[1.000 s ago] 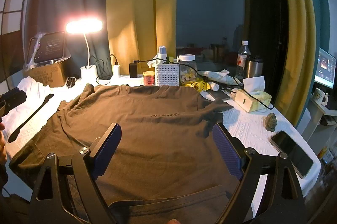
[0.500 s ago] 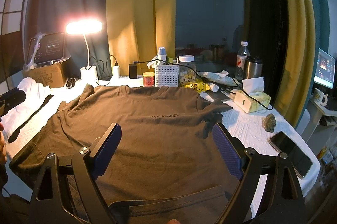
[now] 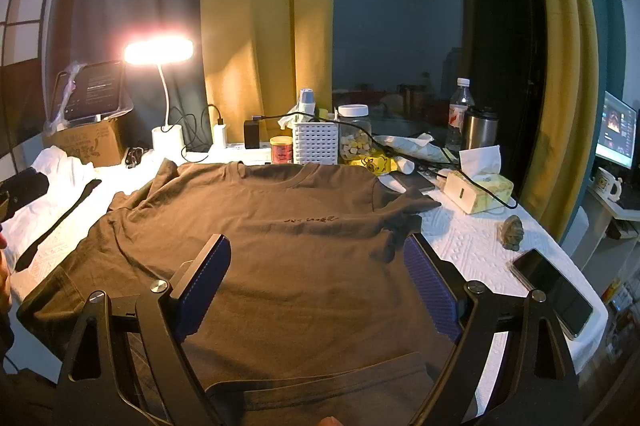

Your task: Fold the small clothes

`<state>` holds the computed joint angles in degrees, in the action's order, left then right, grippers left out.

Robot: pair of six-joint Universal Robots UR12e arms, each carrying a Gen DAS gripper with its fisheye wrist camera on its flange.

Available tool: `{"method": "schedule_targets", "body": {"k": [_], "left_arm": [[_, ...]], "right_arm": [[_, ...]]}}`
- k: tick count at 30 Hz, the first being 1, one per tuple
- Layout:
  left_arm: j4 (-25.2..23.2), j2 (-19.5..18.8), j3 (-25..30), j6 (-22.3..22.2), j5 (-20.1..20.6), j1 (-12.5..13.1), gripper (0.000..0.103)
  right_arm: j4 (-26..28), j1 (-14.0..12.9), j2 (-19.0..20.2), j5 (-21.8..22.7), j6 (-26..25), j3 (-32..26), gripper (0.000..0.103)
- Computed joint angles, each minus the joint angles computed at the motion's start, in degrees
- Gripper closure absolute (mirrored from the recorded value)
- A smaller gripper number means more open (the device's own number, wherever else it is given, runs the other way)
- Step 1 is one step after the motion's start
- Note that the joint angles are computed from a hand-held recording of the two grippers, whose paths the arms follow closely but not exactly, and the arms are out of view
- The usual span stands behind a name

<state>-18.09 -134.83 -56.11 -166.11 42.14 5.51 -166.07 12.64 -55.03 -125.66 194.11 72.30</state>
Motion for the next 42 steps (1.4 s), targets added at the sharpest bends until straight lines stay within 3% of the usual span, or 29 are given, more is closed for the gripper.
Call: {"method": "schedule_targets", "body": {"k": [22, 33, 42], "left_arm": [[0.04, -0.2, 0.37, -0.59, -1.89, 0.16, 0.001], [-4.85, -2.28, 4.09, -1.2, -3.66, -0.18, 0.001], [-2.25, -3.77, 6.64, -2.57, 4.37, -2.35, 0.001]], "right_arm": [[0.41, -0.09, 0.02, -0.06, 0.18, -0.33, 0.013], [1.82, -1.19, -0.12, 1.33, 1.46, 0.1, 0.013], [4.43, -3.21, 0.11, 3.07, 3.76, -0.67, 0.013]]}}
